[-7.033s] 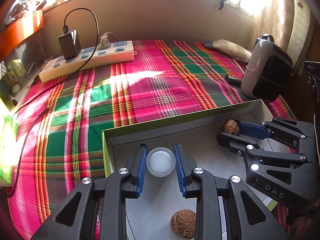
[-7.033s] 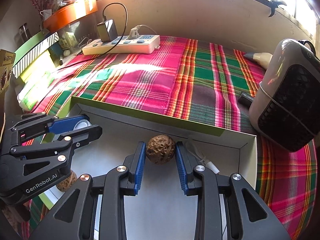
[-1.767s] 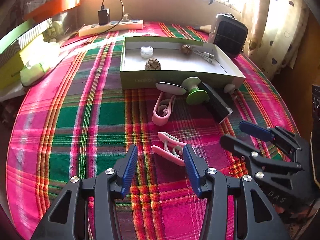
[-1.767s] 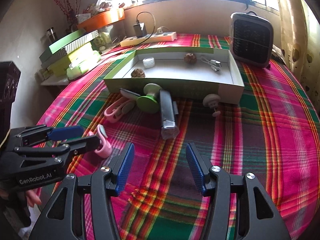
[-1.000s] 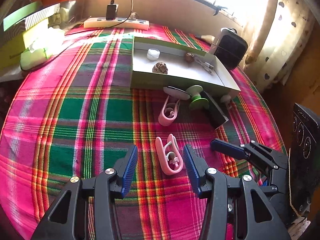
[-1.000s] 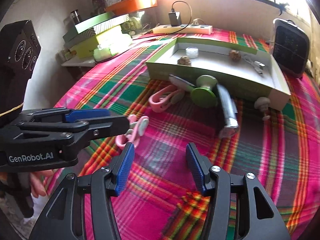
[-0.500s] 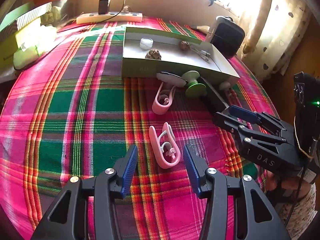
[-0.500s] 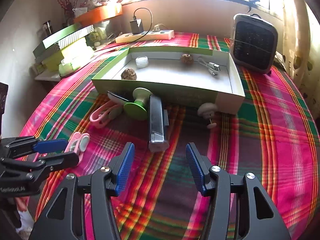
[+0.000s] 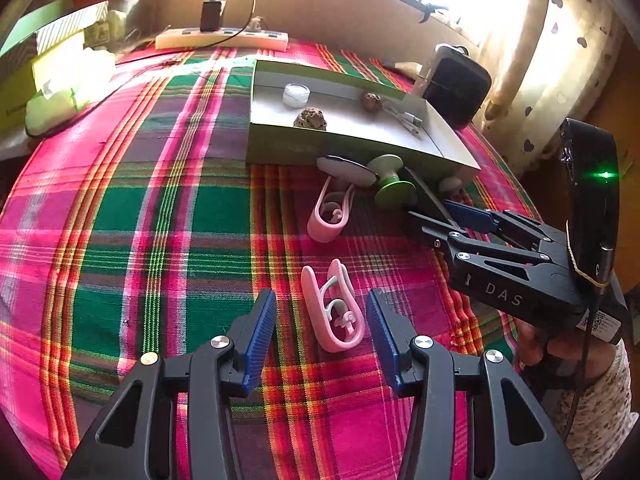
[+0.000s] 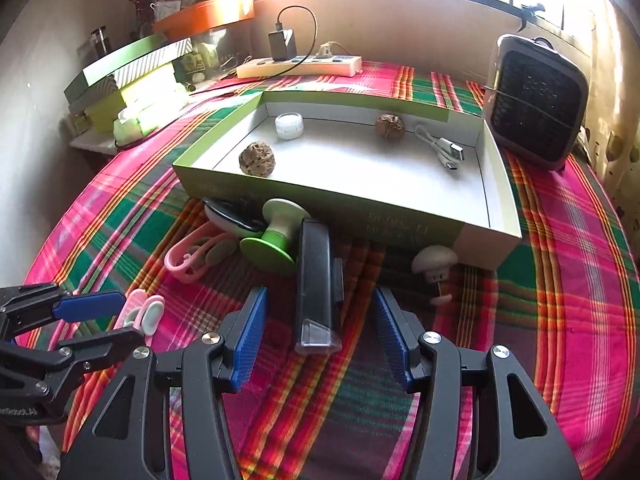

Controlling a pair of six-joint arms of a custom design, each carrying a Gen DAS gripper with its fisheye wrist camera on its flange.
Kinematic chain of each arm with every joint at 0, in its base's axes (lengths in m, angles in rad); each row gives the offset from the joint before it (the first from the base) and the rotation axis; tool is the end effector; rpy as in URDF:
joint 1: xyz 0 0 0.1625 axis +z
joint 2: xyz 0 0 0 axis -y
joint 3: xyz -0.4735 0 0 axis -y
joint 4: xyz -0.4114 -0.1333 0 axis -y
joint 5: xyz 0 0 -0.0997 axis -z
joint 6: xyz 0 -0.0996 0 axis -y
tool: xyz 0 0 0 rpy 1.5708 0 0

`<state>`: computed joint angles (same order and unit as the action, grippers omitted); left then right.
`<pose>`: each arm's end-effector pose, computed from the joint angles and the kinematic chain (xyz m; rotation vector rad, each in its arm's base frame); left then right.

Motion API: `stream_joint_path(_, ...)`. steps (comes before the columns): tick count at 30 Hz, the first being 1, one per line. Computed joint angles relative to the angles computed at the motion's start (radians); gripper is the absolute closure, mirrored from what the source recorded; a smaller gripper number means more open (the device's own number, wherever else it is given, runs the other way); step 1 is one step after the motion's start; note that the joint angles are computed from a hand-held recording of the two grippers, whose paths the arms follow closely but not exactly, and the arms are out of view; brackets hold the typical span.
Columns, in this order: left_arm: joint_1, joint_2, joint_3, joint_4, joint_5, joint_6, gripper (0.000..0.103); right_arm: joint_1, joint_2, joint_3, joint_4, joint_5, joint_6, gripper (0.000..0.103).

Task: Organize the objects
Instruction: 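Close the left gripper on the pink clip while the right gripper closes on the black stapler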

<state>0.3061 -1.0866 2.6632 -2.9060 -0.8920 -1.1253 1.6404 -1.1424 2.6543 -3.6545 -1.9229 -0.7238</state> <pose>-0.2235 -0.2760 0.0711 0.2898 2.5656 -0.7324 0.1234 -0.3476 0.1579 0.8704 -2.4261 0.5694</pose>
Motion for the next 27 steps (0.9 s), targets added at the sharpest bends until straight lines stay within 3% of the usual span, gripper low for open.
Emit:
stream_joint_path(6,-0.007,0.004,-0.007,0.031,0.013,0.006,0.058,0.003,0.008,0.001,-0.013,0.001,-0.015,0.067)
stream_joint_path(10,-0.012,-0.002,-0.011,0.068,0.021,-0.008,0.067,0.001,0.006,0.007,-0.028,0.006,-0.019,0.078)
stream_joint_path(21,-0.017,-0.008,-0.009,0.103,0.044,-0.027,0.081,-0.010,-0.016,0.040,-0.063,0.005,-0.012,0.078)
stream_joint_path(27,-0.016,0.003,-0.015,0.110,0.062,-0.011,0.081,-0.012,-0.018,0.083,-0.126,-0.018,-0.020,0.078)
